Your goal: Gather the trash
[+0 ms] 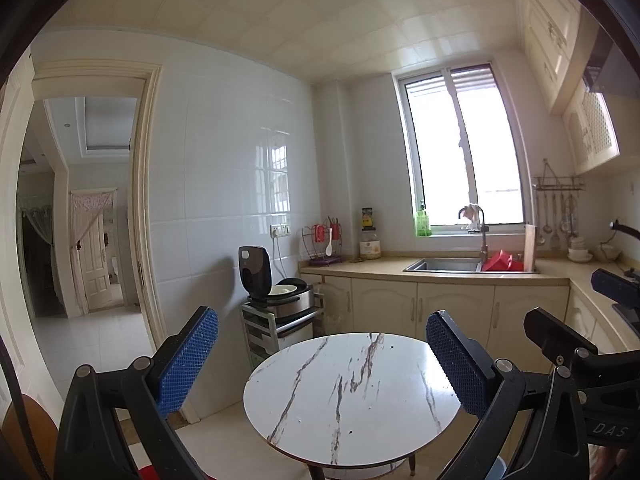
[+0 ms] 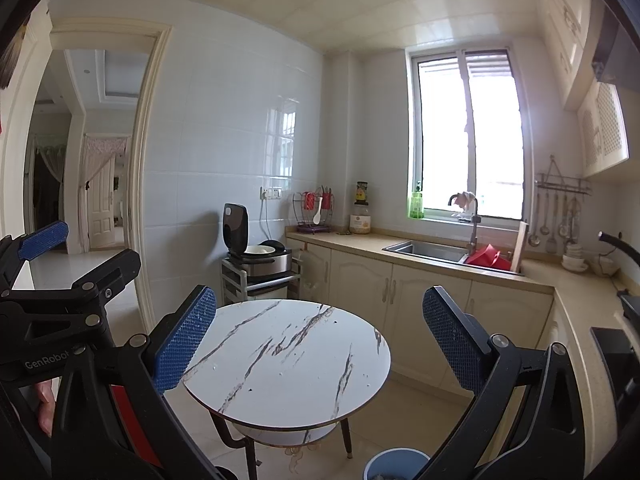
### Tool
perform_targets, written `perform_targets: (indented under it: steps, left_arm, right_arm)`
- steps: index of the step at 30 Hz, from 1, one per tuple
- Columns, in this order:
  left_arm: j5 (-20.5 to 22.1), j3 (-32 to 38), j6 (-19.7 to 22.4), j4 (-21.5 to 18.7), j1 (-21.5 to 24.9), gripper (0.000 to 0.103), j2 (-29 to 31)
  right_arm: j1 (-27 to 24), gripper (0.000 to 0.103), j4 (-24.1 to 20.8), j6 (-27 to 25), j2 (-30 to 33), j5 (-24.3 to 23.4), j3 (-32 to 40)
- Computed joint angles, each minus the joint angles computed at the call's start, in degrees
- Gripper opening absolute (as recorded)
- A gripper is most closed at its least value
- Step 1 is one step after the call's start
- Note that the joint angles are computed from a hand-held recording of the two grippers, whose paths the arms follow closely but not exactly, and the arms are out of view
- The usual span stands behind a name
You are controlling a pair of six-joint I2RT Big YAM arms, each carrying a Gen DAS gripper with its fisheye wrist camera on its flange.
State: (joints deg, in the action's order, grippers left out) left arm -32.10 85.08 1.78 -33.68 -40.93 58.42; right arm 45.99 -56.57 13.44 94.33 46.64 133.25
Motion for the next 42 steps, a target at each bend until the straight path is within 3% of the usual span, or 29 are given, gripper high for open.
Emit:
perform_targets:
  steps: [42]
  left_arm:
    - [3.0,0.8,0.7,-0.2,2.9,0.102,0.6]
  right_arm:
    - [-0.2,0.103,-0.9,0.4,0.5,-0.2,1.0]
